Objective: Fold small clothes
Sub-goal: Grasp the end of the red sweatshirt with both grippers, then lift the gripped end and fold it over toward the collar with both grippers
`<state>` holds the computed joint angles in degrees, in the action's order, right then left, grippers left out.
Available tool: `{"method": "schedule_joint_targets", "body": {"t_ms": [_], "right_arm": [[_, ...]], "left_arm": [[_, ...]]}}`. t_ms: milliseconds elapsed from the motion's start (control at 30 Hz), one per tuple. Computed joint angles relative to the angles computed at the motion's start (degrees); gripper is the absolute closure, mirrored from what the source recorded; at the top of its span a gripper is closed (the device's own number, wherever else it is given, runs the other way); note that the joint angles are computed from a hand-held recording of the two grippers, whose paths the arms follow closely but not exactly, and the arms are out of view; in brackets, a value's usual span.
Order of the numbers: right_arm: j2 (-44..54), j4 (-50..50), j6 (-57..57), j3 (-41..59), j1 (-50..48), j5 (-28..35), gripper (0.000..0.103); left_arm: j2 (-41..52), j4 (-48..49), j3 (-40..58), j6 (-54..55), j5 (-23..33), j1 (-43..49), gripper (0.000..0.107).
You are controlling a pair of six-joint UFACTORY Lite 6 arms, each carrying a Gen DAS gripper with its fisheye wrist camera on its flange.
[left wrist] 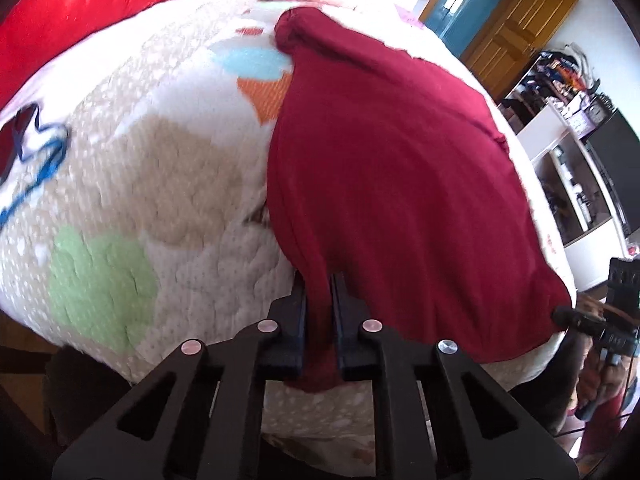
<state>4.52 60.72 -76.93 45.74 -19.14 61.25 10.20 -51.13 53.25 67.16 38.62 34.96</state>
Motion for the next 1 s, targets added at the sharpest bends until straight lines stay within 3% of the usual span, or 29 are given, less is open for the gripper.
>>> {"method": "schedule_joint_targets", "body": {"t_ms": [133,300,367,467,633,667,700,733,800,867,1000], "right_arm": [[1.40,7.46,-0.53,8.02,1.93,1.49,0.094],[11.78,17.45,-0.02,26.06,7.50,-5.18,0.094],[17.93,18.22,2.82,35.08,9.26,-7.89,0.094],[28.12,15.71,9.11,49.89,11.59,-11.50,0.095],[37.53,12.18,15.08,63.29,12.59,-11.35,0.095],[39.38,11.31,16.19,66.07,12.77,-11.27,0.095],[39.76,10.81,16.16,66.45,12.55,-10.71,0.095],[40.56,10.29,16.47,67.51,12.50,-10.40,0.095],[40.24,10.15,15.61,66.45,12.19,-10.37,0.095],[40.33,9.97,15.19,66.02,11.76,-10.15,0.095],[40.76,10.01,15.68,65.89,11.33,-9.76,0.095]], "left_arm": [[1.09,-2.42,8.82,-2.62,3.79,-0.79,0.098],[8.51,-3.05,25.23,-8.10,1.17,-6.04,0.099],[13.53,-1.25,33.72,-12.14,-0.03,-8.19,0.099],[21.96,2.46,46.75,-20.15,2.36,-10.12,0.099],[25.21,2.79,51.20,-23.87,7.38,-7.67,0.098],[25.91,2.72,51.87,-24.51,8.77,-6.89,0.095],[26.74,1.82,52.11,-24.50,10.63,-5.63,0.085],[27.28,1.09,51.91,-24.53,11.31,-4.78,0.066],[25.55,-2.45,47.87,-21.79,12.23,-3.27,0.047],[25.19,-7.86,45.45,-17.18,15.82,-0.77,0.045],[24.40,-14.83,41.78,-10.78,21.52,2.77,0.029]]}}
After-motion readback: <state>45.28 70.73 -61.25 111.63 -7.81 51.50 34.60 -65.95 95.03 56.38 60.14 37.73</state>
